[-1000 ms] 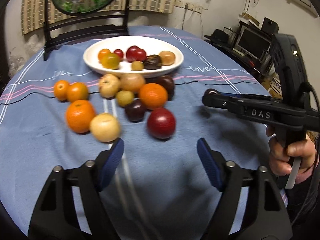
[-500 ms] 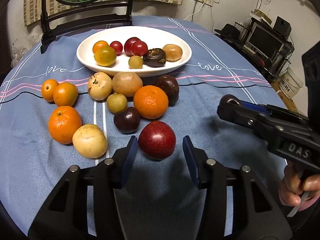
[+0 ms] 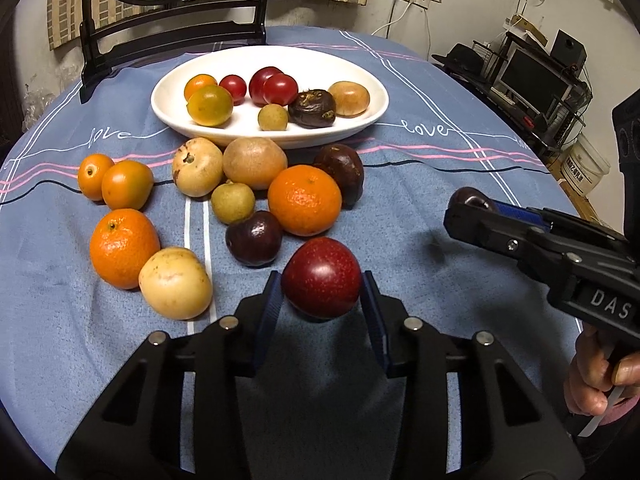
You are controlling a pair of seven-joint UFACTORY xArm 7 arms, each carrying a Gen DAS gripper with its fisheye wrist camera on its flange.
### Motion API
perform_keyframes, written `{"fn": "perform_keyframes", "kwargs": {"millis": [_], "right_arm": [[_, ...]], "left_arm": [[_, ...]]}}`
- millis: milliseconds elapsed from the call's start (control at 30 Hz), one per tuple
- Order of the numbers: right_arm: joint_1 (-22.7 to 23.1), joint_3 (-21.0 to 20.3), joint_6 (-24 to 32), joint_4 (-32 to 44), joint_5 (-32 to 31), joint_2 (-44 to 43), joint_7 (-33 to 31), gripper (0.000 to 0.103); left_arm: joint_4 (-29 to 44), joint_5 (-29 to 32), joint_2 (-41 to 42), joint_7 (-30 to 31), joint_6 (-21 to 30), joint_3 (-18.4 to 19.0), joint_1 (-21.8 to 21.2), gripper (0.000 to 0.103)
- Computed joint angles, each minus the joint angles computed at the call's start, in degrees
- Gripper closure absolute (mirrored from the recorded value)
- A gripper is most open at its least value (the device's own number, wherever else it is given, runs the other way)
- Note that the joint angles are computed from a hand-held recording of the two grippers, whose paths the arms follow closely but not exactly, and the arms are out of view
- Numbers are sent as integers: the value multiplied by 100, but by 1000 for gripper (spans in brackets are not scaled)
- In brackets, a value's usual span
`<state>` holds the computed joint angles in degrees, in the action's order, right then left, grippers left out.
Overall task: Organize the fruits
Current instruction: 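Lower the plum and red apple onto the white plate, opening both tools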
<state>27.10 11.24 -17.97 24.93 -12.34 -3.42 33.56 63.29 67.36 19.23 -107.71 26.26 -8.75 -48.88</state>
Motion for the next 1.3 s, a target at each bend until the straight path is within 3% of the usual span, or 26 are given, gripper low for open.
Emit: {"fn": "perform_keyframes", "kwargs": {"millis": [200, 367, 433, 500, 733, 867, 933, 1033, 1167, 1300], "right_arm": [[-17, 54, 53, 37, 102, 62, -83, 73], [-54, 351, 217, 103, 913, 158, -789, 73], [40, 159, 1, 81, 418, 188, -478, 73], [18, 202, -181, 48, 424, 154, -542, 73], [-6, 236, -349, 669, 1005, 381, -1131, 73], [32, 83, -149, 1486, 1418, 932, -1566, 73], [442, -268, -49, 1919, 2104, 1246, -2167, 73], [685, -567, 70, 2500, 2464, 1726, -2483, 73], [410, -457, 301, 3049, 2185, 2223, -2366, 73], [607, -699, 399, 3256, 2106, 2408, -2321, 73]], "left_arm": [[-233, 471, -257, -403, -148, -19, -29, 63], [-626, 1124, -711, -1021, -158, -196, 125, 63], [-814, 1358, -937, -1234, -203, -292, 276, 63], [-954, 1490, -1131, -1281, -272, -384, 459, 63], [-896, 1293, -1446, -231, -475, -454, 1200, 63], [-313, 911, -1010, 449, -1066, -236, 1628, 63], [16, 494, -706, 949, -1168, -122, 1709, 63], [442, -127, -283, 1718, -1081, 23, 1700, 63], [868, -771, 183, 2491, -1019, 151, 1657, 63], [1171, -1113, 500, 2908, -967, 350, 1491, 63]]}}
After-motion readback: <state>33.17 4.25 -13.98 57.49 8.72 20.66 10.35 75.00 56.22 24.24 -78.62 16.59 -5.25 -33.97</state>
